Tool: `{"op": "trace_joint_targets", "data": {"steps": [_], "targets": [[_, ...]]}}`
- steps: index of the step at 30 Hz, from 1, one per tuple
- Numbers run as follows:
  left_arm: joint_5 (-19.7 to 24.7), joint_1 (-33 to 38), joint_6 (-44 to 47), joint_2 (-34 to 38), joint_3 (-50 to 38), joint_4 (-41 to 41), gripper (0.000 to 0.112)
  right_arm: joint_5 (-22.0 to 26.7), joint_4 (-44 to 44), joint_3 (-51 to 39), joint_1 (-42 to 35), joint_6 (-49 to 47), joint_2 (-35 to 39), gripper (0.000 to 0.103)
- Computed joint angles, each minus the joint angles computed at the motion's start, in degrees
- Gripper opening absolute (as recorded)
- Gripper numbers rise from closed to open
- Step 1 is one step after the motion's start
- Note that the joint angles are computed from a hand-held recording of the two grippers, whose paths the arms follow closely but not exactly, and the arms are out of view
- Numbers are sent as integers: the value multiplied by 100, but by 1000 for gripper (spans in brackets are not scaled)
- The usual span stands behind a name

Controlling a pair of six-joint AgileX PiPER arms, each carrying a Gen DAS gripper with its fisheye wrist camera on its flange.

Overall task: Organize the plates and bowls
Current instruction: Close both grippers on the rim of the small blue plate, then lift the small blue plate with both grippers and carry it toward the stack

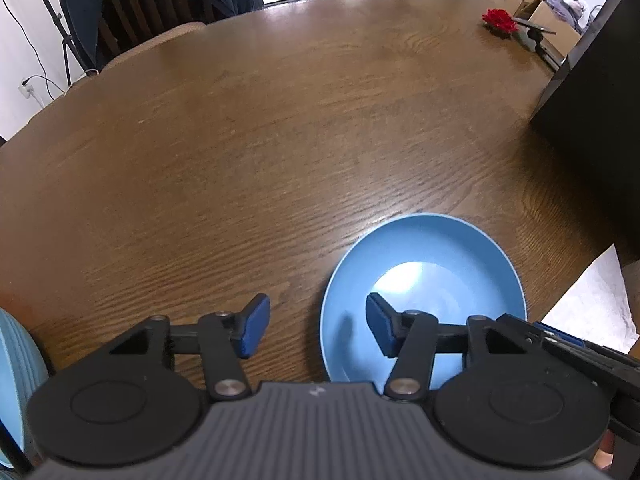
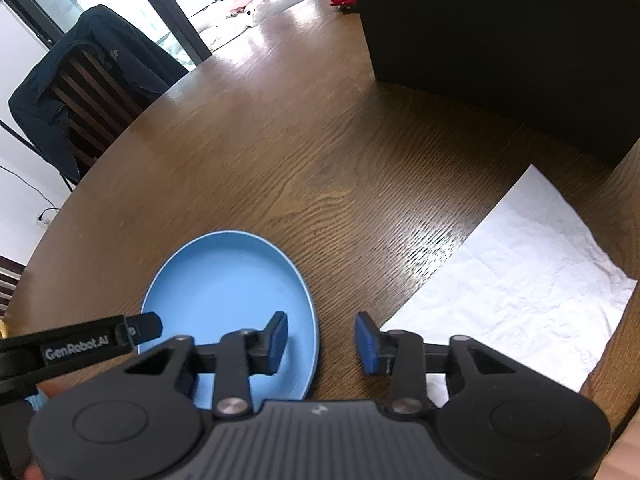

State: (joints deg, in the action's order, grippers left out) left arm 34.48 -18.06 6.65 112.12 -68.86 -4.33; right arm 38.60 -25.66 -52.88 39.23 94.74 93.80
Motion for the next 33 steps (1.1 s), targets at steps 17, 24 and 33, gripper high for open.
{"op": "trace_joint_targets", "data": {"steps": [17, 24, 33], "targets": [[-19, 169, 501, 202, -17, -446, 7, -652, -262, 333, -23, 380, 58, 4], [-157, 154, 488, 99, 153, -386, 7, -661, -523, 409, 120, 750, -3, 4], [-142, 192, 555, -235, 327, -426, 7, -494, -766, 453, 334, 1025, -233, 4]]}}
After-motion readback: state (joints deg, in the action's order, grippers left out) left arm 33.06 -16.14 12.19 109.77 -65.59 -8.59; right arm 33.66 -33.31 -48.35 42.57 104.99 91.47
